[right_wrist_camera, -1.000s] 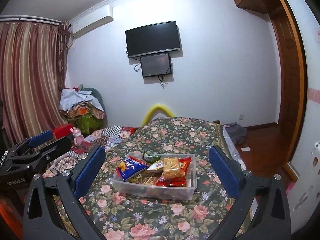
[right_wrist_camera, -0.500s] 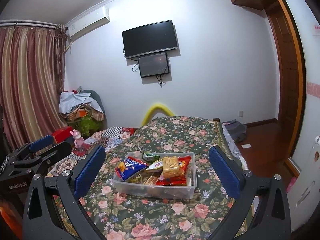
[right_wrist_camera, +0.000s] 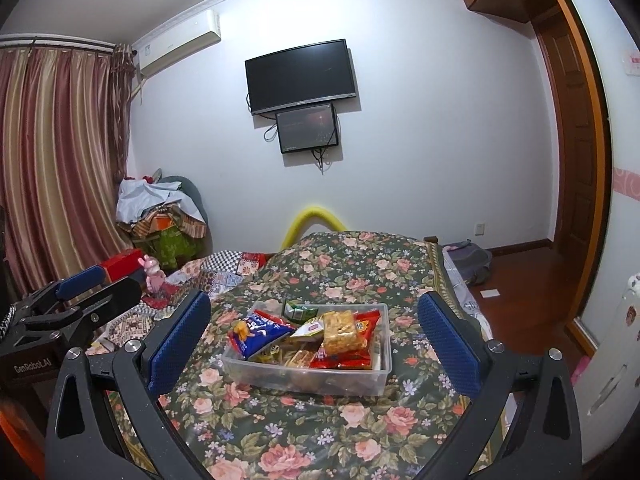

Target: Organize snacks

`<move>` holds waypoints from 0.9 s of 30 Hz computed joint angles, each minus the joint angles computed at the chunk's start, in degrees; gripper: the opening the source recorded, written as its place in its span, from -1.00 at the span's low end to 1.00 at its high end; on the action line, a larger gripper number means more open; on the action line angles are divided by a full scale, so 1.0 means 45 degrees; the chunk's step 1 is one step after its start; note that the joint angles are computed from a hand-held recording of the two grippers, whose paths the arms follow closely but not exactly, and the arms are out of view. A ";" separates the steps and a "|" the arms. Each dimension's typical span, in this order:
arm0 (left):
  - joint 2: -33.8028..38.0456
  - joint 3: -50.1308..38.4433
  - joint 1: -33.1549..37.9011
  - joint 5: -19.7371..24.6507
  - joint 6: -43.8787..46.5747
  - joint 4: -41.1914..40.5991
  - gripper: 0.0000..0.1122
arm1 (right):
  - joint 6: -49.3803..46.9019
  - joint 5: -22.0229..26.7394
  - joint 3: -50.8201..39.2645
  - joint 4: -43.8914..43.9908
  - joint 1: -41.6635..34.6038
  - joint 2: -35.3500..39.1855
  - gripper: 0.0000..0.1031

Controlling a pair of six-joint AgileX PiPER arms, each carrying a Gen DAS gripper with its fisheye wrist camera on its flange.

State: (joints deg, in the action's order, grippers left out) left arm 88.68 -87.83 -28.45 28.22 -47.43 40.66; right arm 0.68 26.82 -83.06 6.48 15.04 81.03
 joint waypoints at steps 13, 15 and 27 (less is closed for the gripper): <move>-0.0027 0.0116 -0.0055 -0.0017 -0.0303 0.0251 0.83 | 0.0714 -0.0047 0.0036 -0.1015 0.0252 0.0056 1.00; -0.0025 0.0108 -0.0054 -0.0012 -0.0311 0.0266 0.83 | 0.0777 -0.0081 0.0056 -0.1120 0.0301 0.0051 1.00; -0.0023 0.0145 0.0017 -0.0067 -0.0283 0.0061 0.83 | 0.0900 -0.0122 0.0119 -0.1346 0.0389 0.0064 1.00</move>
State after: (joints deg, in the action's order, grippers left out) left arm 88.57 -87.18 -28.38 27.92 -48.70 40.93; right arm 4.73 26.27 -82.52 0.42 16.79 81.32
